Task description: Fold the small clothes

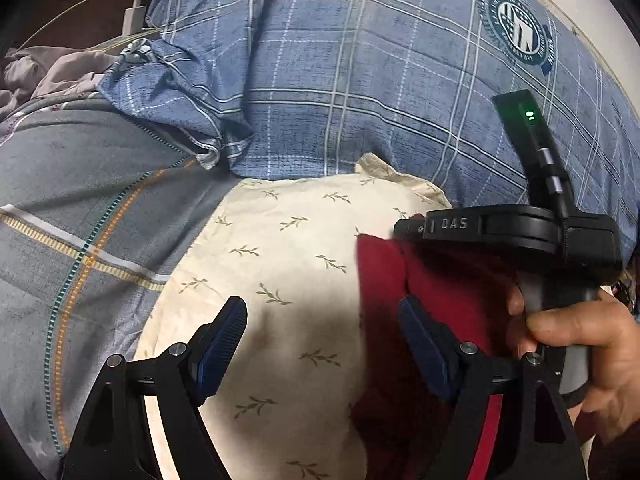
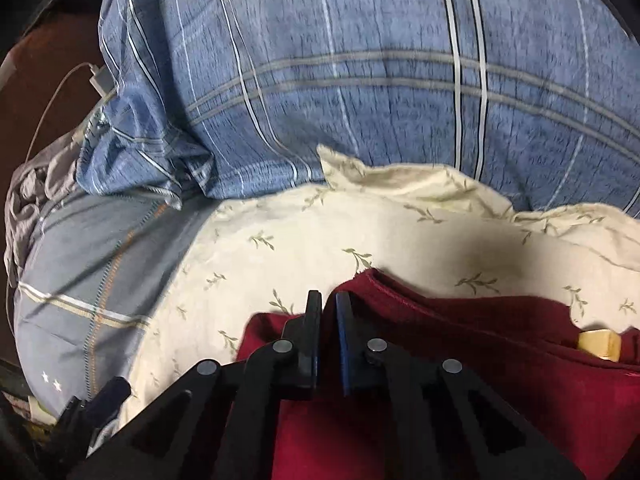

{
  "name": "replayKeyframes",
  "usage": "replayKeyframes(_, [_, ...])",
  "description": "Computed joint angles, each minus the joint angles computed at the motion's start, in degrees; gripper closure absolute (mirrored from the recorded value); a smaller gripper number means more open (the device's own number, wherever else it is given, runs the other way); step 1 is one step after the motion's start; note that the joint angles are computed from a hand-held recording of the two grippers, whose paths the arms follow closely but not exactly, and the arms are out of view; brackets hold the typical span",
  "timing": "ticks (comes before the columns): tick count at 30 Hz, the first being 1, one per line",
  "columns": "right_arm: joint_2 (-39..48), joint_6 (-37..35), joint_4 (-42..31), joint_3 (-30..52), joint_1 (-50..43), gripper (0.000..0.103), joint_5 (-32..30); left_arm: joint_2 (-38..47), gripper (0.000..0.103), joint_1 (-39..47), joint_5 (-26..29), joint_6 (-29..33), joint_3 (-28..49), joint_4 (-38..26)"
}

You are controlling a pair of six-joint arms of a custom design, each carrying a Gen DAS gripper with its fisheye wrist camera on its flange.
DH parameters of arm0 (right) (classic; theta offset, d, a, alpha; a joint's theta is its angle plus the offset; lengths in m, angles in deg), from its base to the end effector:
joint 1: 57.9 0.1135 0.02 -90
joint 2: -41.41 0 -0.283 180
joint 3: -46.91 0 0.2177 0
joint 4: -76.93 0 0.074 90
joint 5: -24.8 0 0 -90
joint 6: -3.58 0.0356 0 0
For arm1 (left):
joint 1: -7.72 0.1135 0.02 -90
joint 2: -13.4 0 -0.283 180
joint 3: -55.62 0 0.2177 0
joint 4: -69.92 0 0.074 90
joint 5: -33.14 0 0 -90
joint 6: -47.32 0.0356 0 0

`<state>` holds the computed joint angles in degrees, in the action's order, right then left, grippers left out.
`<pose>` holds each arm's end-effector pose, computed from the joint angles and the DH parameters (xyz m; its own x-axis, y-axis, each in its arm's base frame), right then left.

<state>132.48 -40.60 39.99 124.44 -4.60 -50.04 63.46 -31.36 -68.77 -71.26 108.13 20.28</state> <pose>0.1903 0.2397 0.2619 -0.8049 0.0783 -0.5882 -0.1394 0.9385 0.3158 0.1054 -0.0761 0.2599 -0.7431 0.0005 -0.6692 0.1736 0.9659 -0.1921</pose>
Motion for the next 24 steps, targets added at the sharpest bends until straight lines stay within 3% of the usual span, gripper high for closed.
replayKeyframes(1, [-1.2,0.2,1.0,-1.1,0.0,0.089,-0.3,0.1,0.025,-0.6,0.0,-0.1,0.1,0.1])
replayKeyframes(3, [-7.4,1.4,0.7,-4.9,1.2,0.069,-0.7,-0.3,0.025,-1.7,0.0,-0.1,0.1,0.2])
replayKeyframes(4, [-11.4,1.7,-1.5,-6.6,2.6,0.055,1.9,-0.5,0.025,-2.3,-0.2,-0.1,0.2,0.2])
replayKeyframes(5, [-14.6,2.4,-5.4,-7.5,4.6,0.049,6.5,-0.6,0.025,-3.1,-0.7,-0.2,0.2,0.2])
replayKeyframes(9, [-27.7,11.8,-25.0,-11.1,11.8,0.049,22.5,-0.4,0.025,-6.5,-3.8,-1.2,0.2,-0.5])
replayKeyframes(10, [-30.4,17.9,-33.1,-11.6,12.8,0.049,25.1,-0.1,0.025,-7.5,-4.6,-1.6,0.3,-0.6])
replayKeyframes(12, [-37.1,25.8,-43.4,-14.6,12.1,0.048,26.0,0.8,0.025,-9.8,-6.6,-2.6,0.5,-0.8])
replayKeyframes(14, [-42.7,25.5,-46.7,-17.7,7.2,0.051,23.6,1.9,0.025,-12.2,-8.7,-3.4,0.8,-1.0])
replayKeyframes(15, [-45.4,22.6,-46.8,-19.5,2.1,0.051,21.7,2.4,0.025,-13.7,-10.0,-3.9,1.0,-1.2])
replayKeyframes(16, [-48.0,19.6,-46.2,-21.2,-2.1,0.058,20.6,3.0,0.025,-15.3,-11.6,-4.4,1.0,-1.3])
replayKeyframes(19, [-53.7,2.4,-36.5,-26.1,-19.2,0.062,13.2,5.0,0.025,-18.1,-14.6,-5.4,1.1,-1.4])
replayKeyframes(21, [-53.0,-2.6,-30.9,-28.5,-24.4,0.062,11.5,6.1,0.025,-18.9,-15.2,-5.5,1.2,-1.2])
replayKeyframes(24, [-49.0,-2.2,-27.4,-29.5,-22.4,0.059,14.9,7.2,0.024,-19.4,-15.7,-5.9,1.4,-1.2])
